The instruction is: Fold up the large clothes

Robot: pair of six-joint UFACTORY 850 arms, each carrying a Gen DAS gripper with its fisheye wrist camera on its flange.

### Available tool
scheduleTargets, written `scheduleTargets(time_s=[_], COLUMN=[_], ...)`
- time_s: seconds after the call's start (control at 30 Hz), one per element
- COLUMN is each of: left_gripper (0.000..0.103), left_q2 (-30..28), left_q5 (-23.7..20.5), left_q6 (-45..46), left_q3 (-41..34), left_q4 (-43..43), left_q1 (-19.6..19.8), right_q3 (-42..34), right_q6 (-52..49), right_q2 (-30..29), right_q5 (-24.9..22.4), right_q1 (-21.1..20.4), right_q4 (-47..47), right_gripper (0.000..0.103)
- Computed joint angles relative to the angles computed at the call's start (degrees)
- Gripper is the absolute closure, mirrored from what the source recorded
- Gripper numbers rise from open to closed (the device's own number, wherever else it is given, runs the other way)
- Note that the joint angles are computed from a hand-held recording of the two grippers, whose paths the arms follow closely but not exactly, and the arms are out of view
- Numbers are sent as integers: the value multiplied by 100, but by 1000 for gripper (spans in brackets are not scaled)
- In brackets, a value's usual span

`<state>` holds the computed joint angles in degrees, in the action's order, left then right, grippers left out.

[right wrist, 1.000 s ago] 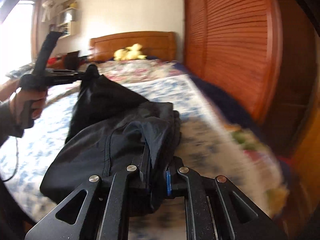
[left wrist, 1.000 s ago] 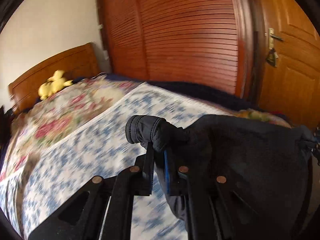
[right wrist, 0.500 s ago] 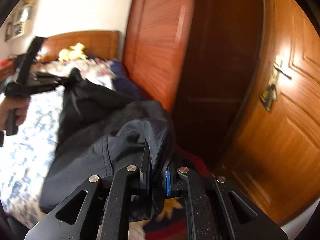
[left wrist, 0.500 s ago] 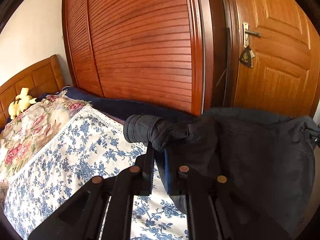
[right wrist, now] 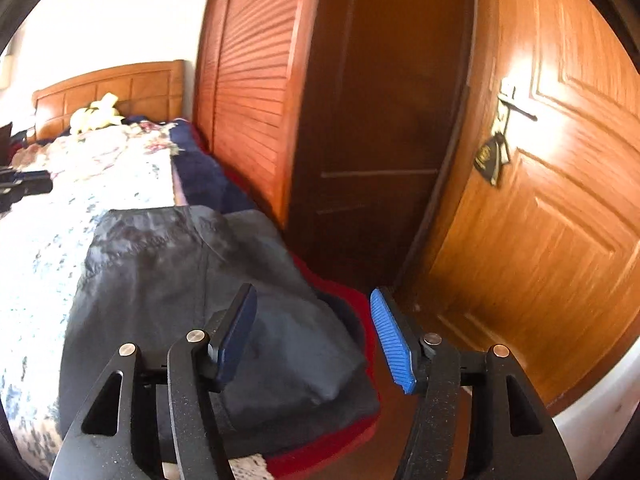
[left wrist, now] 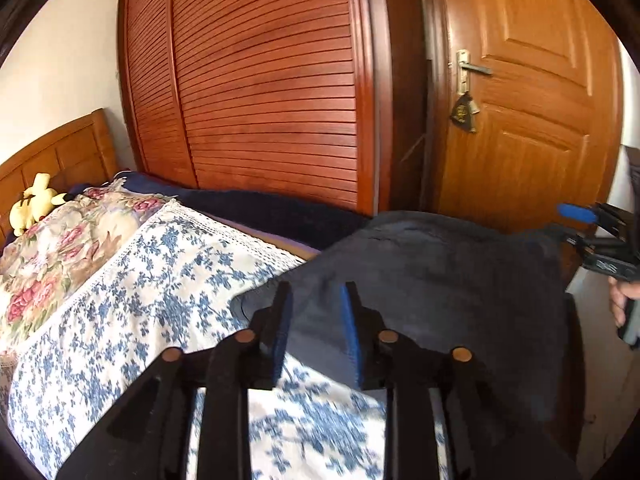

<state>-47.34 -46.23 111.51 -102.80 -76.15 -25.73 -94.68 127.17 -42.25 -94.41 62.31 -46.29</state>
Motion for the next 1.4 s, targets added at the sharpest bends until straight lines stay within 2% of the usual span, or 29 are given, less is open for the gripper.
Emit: scheduleTargets(time_s=[0.03, 0.1, 0.2, 0.33, 0.47, 0.5, 0.63, 0.83, 0.93, 1.17, 1.33, 1.4], left_gripper=[71, 71, 69, 61, 52, 51, 50, 49, 49, 49, 49, 49], left_q2=[58, 231, 438, 713, 926, 969, 1306, 1626, 1779, 1881, 1862, 1808], left_q5=[-59, -271, -443, -567, -747, -768, -837, -931, -893, -1042, -795, -781], left_q6=[33, 169, 451, 758, 725, 787, 1253, 1273, 1517, 1652, 1824, 1844], left_q3=[98, 394, 752, 1202, 1473, 1533, 1990, 2380, 2622, 2910, 3081, 3104], left_q4=[-1, -41, -89, -115, -115, -177, -461, -397, -447, -444, -658, -686], left_q1=[38, 186, 356, 548, 776, 809, 1007, 1200, 1271, 1519, 1582, 1629], right_q3=[-43, -118, -128, -123, 469, 558, 429, -203, -747, -2185, -3953, -4886], right_q6=[-41, -104, -137, -163, 248, 390, 414, 125, -93, -523, -1208, -1550], right_q2=[-15, -59, -105, -239, -103, -76, -113, -320, -563, -1345, -2414, -2978], right_q5=[49, 161, 578, 878, 1602, 1643, 1481, 964, 574, 276, 48, -13], right_q1=[-22, -39, -107, -239, -344, -319, -290, -164, -63, 91, 59, 39], right_q4=[-72, -192, -364, -61, 365, 341, 494, 596, 483, 75, -113, -206], right_gripper=[42, 41, 41, 41, 39, 38, 37, 36, 32, 29, 22, 22])
